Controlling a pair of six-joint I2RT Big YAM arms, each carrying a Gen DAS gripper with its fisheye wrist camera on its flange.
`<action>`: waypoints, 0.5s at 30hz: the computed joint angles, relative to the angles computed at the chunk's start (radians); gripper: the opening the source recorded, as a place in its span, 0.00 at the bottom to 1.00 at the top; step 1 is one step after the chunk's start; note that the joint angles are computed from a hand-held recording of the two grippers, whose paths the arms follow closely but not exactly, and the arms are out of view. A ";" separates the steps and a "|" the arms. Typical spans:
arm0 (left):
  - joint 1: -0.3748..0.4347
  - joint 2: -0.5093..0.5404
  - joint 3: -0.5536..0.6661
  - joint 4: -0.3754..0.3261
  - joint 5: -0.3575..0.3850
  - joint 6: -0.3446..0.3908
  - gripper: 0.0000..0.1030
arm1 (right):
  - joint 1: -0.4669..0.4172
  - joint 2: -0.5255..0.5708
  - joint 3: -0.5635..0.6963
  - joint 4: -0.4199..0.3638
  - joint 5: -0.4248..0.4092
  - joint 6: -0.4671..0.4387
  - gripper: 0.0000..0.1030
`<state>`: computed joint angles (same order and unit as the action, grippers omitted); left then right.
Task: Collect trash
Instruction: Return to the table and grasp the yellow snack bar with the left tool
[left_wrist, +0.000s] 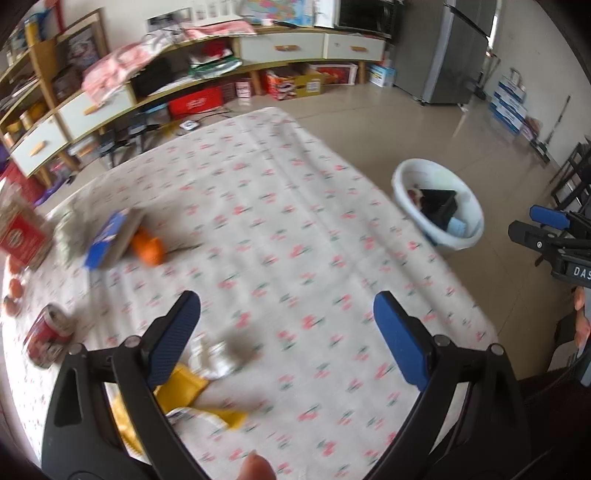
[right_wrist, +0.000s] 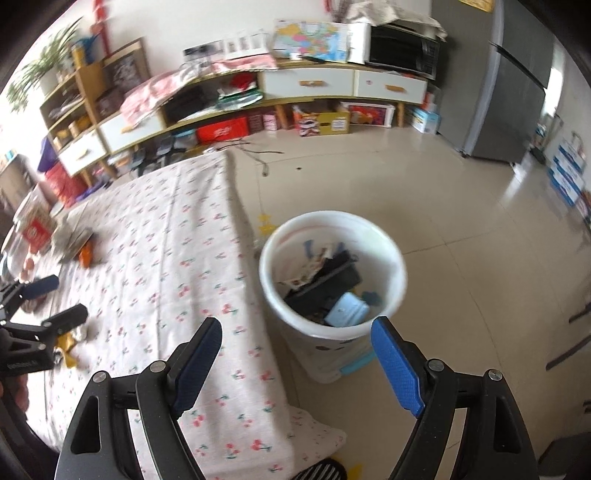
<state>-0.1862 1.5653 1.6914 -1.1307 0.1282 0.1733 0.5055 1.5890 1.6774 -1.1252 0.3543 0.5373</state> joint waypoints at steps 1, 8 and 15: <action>0.014 -0.009 -0.011 0.000 0.000 0.006 0.92 | 0.009 0.010 0.010 -0.001 -0.003 -0.008 0.82; 0.138 -0.055 -0.077 0.000 0.008 0.030 0.92 | 0.041 0.089 0.081 -0.018 -0.078 -0.020 0.83; 0.238 -0.052 -0.117 -0.034 0.077 0.112 0.92 | 0.072 0.163 0.156 -0.046 -0.096 -0.002 0.83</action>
